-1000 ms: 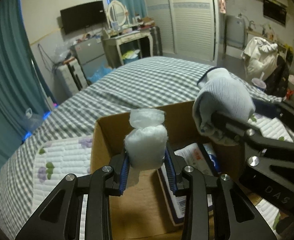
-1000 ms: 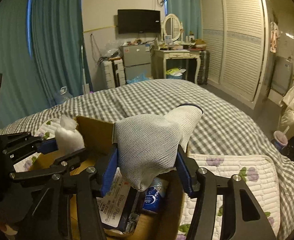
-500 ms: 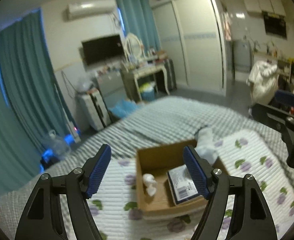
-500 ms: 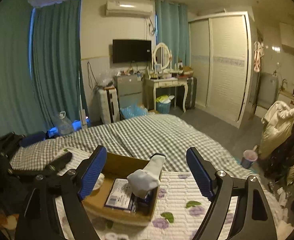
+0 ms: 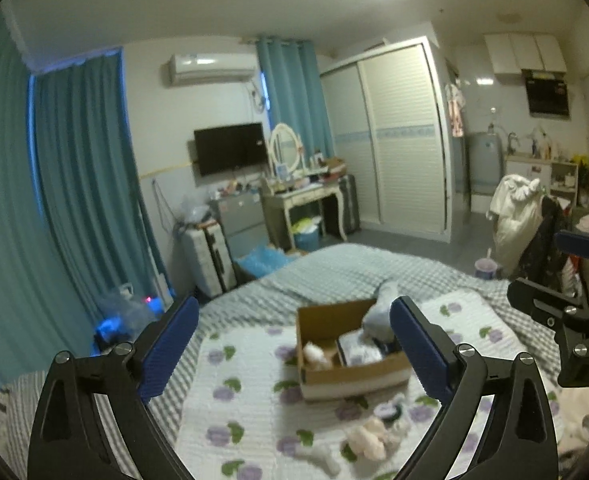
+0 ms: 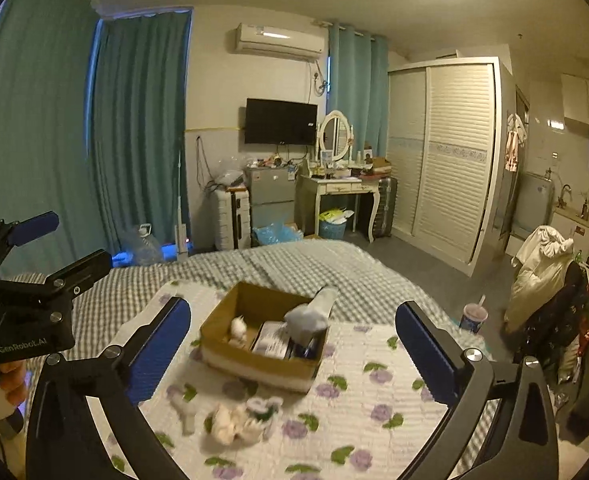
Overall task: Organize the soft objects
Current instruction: 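Grasp the white foam piece with the left tool while the right grasps the white sock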
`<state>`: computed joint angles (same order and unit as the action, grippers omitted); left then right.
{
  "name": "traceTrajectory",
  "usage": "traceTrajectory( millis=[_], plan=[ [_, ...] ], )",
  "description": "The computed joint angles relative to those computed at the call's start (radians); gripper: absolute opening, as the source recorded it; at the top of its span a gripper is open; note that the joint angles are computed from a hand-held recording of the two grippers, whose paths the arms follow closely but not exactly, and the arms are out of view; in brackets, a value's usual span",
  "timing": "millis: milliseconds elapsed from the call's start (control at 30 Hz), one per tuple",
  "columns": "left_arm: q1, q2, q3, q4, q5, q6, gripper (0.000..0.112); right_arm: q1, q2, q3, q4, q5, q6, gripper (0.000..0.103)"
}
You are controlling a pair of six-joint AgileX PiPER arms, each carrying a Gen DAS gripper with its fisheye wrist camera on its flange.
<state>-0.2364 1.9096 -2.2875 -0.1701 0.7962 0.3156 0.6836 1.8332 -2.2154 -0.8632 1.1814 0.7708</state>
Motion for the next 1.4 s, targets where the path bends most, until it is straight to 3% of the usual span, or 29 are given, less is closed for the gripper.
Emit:
traceTrajectory(
  millis=[167, 300, 567, 700, 800, 900, 967, 1133, 1200, 1267, 1400],
  plan=[
    [0.031, -0.037, 0.192, -0.02, -0.058, 0.04, 0.098, 0.042, -0.034, 0.221, -0.04, -0.045, 0.167, 0.103],
    [0.047, -0.003, 0.295, 0.004, -0.093, 0.025, 0.098, 0.0, -0.012, 0.364, -0.003, -0.158, 0.271, 0.103],
    [0.039, 0.119, 0.423, 0.021, -0.186, 0.048, 0.096, -0.086, 0.173, 0.432, 0.095, -0.288, 0.321, 0.103],
    [0.035, 0.218, 0.369, 0.002, -0.13, 0.078, 0.095, -0.117, 0.221, 0.454, 0.132, -0.338, 0.324, 0.103],
    [0.026, 0.308, 0.265, -0.014, -0.033, 0.088, 0.086, -0.134, 0.254, 0.469, 0.13, -0.361, 0.342, 0.103],
    [0.018, 0.361, 0.215, -0.015, 0.008, 0.09, 0.08, -0.153, 0.262, 0.489, 0.153, -0.396, 0.347, 0.101],
    [0.012, 0.389, 0.189, -0.011, 0.034, 0.091, 0.071, -0.172, 0.256, 0.511, 0.185, -0.438, 0.338, 0.092],
    [0.015, 0.449, 0.108, -0.018, 0.111, 0.075, 0.064, -0.212, 0.263, 0.518, 0.267, -0.505, 0.298, 0.074],
    [0.018, 0.442, 0.119, -0.026, 0.096, 0.083, 0.057, -0.223, 0.29, 0.489, 0.323, -0.509, 0.241, 0.067],
    [0.02, 0.431, 0.139, -0.029, 0.079, 0.086, 0.05, -0.228, 0.311, 0.463, 0.365, -0.514, 0.191, 0.054],
    [0.023, 0.411, 0.166, -0.029, 0.061, 0.083, 0.044, -0.228, 0.334, 0.434, 0.407, -0.515, 0.135, 0.036]
  ],
)
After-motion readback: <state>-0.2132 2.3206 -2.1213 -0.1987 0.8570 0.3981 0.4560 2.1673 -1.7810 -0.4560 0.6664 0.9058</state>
